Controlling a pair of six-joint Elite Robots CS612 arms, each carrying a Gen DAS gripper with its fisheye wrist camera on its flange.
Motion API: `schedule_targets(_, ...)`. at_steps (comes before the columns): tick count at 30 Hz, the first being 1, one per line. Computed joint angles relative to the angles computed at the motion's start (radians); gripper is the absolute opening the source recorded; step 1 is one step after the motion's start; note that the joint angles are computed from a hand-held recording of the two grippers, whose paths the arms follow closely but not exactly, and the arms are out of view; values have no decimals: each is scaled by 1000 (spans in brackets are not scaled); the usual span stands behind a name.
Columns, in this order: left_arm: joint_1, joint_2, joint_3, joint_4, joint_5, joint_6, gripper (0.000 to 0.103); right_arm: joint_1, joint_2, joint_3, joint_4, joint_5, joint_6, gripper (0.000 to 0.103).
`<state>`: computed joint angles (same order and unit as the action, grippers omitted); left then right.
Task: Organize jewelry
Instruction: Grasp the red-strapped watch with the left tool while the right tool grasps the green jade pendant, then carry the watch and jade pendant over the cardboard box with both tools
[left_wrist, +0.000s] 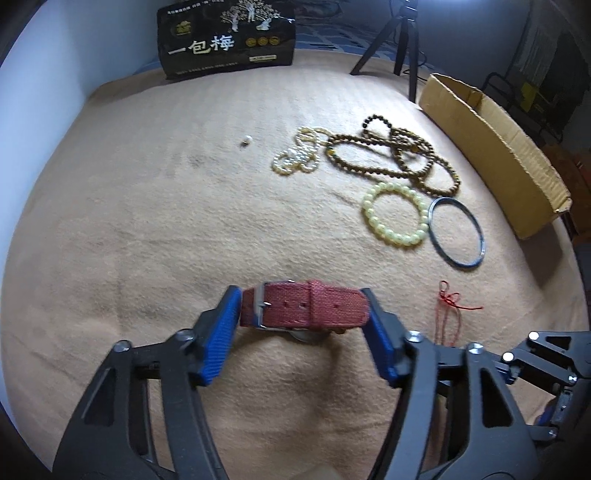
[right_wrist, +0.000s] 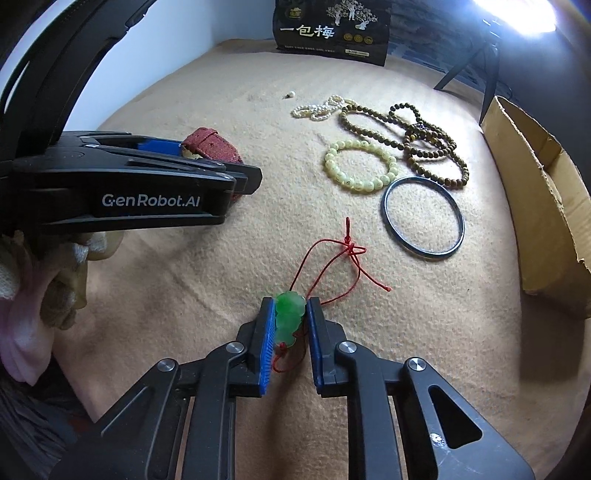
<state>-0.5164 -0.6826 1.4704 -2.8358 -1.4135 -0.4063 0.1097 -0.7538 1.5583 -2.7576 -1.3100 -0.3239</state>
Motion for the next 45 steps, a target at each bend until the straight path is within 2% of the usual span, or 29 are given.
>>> schedule_targets(13,0,-10,9,-29,1,1,63,-7,-9,7,-5,16,15,15)
schedule_targets(19,-4,-18,10,-63,6,4,63,-16,-21,15,-39,31,32,15)
schedule_targets(34,-23,-36,-7,-145,10,37,63,-48,-57,22,-230,4,80,15)
schedule_targets(45,-36,-31,-50,-181,-17,56,63,-86,-56,6,-316,-33,166,15)
